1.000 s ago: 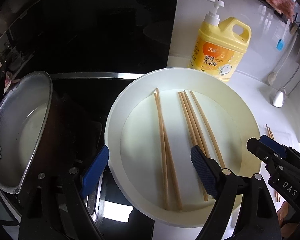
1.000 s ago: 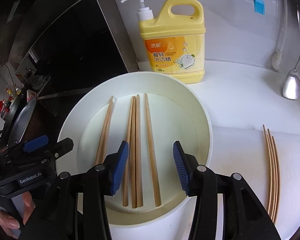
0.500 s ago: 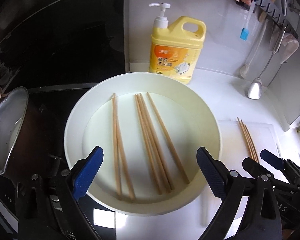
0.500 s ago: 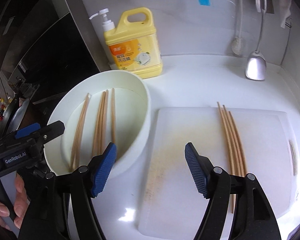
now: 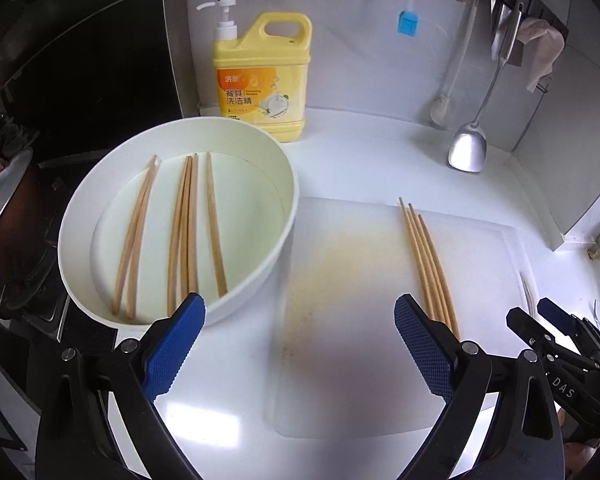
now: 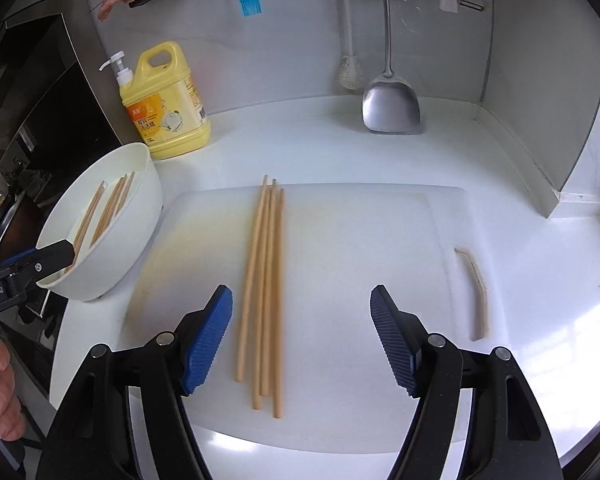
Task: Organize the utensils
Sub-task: 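Move both open tools back over the chopsticks on the cutting board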
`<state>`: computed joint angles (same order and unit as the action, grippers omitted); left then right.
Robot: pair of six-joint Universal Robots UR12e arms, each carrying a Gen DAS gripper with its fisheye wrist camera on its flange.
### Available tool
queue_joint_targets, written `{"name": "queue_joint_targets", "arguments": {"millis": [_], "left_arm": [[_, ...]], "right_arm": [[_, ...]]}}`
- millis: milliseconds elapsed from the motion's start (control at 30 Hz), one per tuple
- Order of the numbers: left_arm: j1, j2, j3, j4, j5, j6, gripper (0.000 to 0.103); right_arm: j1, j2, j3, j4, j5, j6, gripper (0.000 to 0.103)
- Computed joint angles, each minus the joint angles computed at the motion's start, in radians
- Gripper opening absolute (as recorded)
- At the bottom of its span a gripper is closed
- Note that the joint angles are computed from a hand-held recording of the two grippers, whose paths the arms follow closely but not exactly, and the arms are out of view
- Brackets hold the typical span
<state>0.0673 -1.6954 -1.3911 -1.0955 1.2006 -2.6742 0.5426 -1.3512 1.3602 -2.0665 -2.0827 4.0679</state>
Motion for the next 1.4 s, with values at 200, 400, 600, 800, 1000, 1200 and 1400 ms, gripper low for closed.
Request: {"name": "queue_joint_targets", "arguments": {"millis": [200,400,600,800,1000,1200,1400], "left_arm": [[-0.031,0.023,-0.057,0.024,-0.001,-0.015,0.096],[-0.054,0.024,-0.132,0.156,0.01,-0.008,0.096],[-0.057,0.012,-0.159,0.234,-0.002,-0.012,0.096],[-0.056,0.001,-0.155,0.223,-0.015,-0.015,0.096],[-0.054,-0.007,-0.146,0.213,-0.012,-0.03,0.096],[-0.055,-0.011,-0.143,0.207,-0.013,-0.036,0.096],[-0.056,-0.013,-0.141,0.208,-0.015,-0.041,0.096]], "right_arm": [[-0.02,-0.022,0.076,-0.103,0.032,-0.03,0.068],[-0.029,0.001,0.103,-0.176,0.028,-0.037,0.068],[-0.031,0.026,0.105,-0.205,0.009,-0.047,0.068],[-0.031,0.038,0.092,-0.189,-0.006,-0.053,0.068],[-0.023,0.057,0.059,-0.125,-0.038,-0.076,0.068],[-0.017,0.072,0.036,-0.087,-0.067,-0.103,0.068],[-0.015,0.084,0.017,-0.048,-0.089,-0.13,0.068]]}}
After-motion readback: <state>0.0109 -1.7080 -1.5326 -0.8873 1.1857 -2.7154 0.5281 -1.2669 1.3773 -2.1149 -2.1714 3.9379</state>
